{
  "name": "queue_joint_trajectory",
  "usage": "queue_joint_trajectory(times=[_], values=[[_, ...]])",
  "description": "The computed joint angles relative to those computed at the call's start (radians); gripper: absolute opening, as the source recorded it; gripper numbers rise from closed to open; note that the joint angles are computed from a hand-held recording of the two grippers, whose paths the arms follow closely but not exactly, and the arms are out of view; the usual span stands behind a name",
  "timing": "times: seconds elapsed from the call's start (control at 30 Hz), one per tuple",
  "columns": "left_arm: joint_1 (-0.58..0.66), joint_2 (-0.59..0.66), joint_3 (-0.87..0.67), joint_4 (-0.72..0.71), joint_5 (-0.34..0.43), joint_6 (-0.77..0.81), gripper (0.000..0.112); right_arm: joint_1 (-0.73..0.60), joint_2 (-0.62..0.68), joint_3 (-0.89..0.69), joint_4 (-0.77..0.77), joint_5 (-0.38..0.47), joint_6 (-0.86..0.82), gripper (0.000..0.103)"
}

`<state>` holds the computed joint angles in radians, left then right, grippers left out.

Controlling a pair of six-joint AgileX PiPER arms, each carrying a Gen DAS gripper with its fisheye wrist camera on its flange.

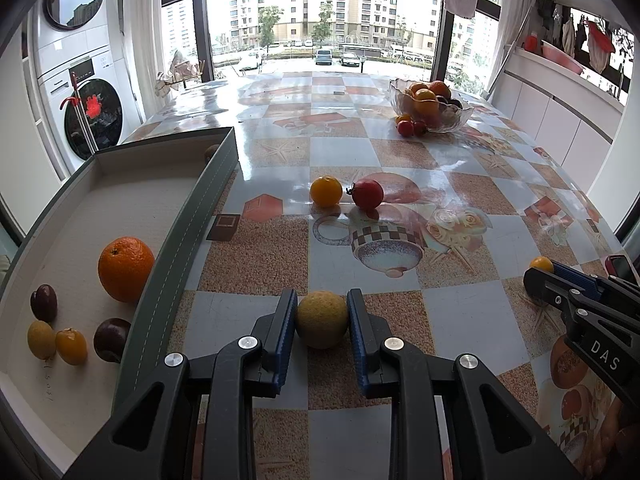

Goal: Organize fruits
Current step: 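Carry the lemon with the left tool while the right tool carries the tangerine to the tray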

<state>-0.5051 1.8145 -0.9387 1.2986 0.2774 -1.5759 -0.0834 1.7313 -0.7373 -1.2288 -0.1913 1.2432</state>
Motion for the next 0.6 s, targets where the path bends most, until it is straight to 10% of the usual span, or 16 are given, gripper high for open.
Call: queue_joint_trajectory(times=[0.6], values=[[0.009,-0.003,-0.002,-0.021,-0.014,0.017,0.027,-0.002,-0.002,-0.012,-0.105,0.009,0.096,0.023]])
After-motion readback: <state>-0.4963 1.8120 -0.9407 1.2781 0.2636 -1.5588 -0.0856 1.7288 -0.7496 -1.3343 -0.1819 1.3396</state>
